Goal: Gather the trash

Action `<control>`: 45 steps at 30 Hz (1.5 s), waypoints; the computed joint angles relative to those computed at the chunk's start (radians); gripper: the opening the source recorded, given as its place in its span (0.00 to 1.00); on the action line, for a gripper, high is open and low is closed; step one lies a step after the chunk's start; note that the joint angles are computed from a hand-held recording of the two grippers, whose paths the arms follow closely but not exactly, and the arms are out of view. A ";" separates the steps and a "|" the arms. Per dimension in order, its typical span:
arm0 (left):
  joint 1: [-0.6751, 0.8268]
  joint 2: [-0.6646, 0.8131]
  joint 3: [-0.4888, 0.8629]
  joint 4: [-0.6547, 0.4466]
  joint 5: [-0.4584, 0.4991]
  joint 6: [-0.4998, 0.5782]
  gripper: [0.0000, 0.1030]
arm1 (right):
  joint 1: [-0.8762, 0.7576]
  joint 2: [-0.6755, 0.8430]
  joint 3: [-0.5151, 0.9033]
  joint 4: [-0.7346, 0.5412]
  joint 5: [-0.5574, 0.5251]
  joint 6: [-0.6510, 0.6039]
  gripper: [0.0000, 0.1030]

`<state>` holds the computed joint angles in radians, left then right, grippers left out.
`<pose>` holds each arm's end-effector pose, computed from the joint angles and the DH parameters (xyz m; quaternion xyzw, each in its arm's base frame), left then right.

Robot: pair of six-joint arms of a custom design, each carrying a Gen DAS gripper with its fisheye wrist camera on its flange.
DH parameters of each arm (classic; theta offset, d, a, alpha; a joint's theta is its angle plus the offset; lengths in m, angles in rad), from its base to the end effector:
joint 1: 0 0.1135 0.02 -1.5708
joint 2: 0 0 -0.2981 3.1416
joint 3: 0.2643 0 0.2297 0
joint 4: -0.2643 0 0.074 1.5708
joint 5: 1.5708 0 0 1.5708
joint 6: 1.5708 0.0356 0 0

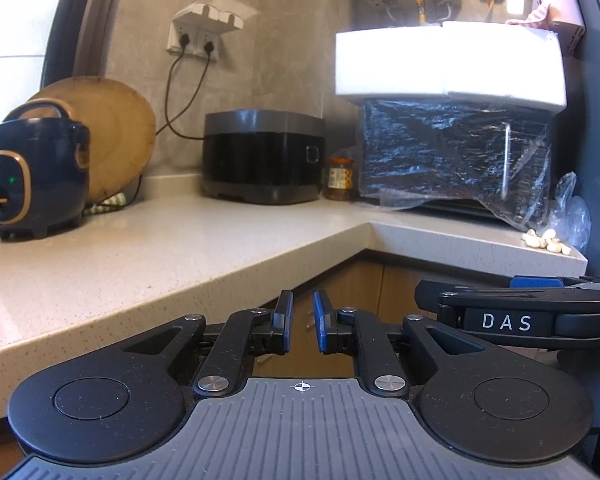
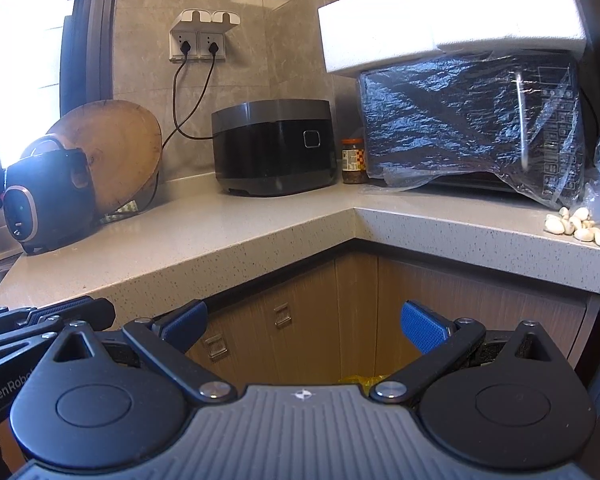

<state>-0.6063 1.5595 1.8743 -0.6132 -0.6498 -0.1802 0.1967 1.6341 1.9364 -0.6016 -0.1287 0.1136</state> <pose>0.2643 -0.1571 0.5072 -0.0242 0.7851 0.0214 0.6185 0.3297 0.0704 0.5021 -0.0715 0.8007 0.1427 0.5774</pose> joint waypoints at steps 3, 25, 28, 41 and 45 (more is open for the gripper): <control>0.002 -0.001 0.001 -0.001 0.007 0.002 0.14 | 0.000 0.001 0.002 -0.003 -0.002 -0.002 1.00; 0.000 -0.004 -0.005 0.009 0.010 0.025 0.14 | -0.012 0.010 0.004 -0.012 -0.041 -0.023 1.00; -0.001 -0.002 -0.007 0.011 0.008 0.028 0.14 | -0.013 0.010 0.002 -0.011 -0.045 -0.024 1.00; -0.005 -0.008 -0.026 0.033 0.000 0.044 0.14 | -0.012 0.007 -0.008 -0.015 -0.052 -0.025 1.00; 0.010 -0.009 -0.026 0.024 0.021 0.022 0.14 | -0.011 0.011 0.001 -0.015 -0.048 -0.024 1.00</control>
